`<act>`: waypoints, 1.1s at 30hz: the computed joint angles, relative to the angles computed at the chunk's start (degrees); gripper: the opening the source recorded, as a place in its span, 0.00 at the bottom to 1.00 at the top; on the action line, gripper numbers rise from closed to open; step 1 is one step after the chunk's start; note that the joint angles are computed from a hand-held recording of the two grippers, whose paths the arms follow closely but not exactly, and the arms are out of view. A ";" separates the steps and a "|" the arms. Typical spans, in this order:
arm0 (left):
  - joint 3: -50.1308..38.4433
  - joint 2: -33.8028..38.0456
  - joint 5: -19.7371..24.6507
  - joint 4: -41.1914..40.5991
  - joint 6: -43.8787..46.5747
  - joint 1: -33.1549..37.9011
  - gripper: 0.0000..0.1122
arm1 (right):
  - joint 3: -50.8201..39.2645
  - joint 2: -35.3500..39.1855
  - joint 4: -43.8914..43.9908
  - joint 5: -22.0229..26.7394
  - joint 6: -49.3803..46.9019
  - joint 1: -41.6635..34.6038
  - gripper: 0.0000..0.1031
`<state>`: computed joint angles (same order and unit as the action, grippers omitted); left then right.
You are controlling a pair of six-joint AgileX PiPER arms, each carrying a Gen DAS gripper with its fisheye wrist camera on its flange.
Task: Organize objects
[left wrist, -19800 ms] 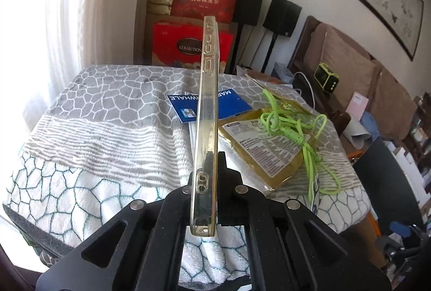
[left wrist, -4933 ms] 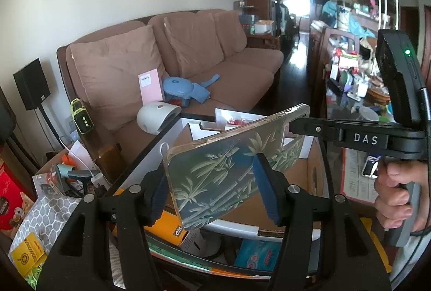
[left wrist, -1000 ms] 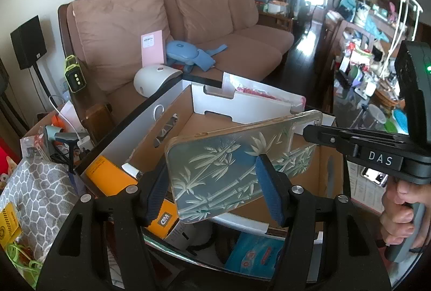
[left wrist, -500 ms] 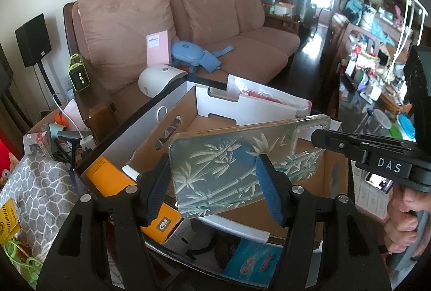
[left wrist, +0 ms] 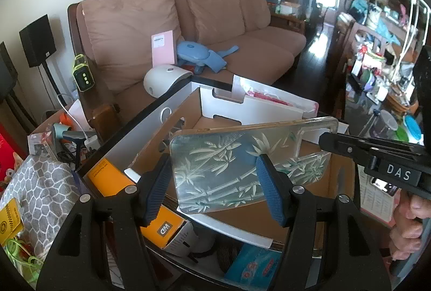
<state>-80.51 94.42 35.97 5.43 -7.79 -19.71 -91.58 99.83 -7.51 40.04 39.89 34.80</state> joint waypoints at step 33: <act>1.42 1.80 0.69 23.14 -19.28 -10.55 0.37 | -2.26 2.15 5.42 0.04 -6.13 0.97 0.12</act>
<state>-79.09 96.23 36.66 28.57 -27.07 -30.26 -93.84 101.98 -2.09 40.08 33.76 35.77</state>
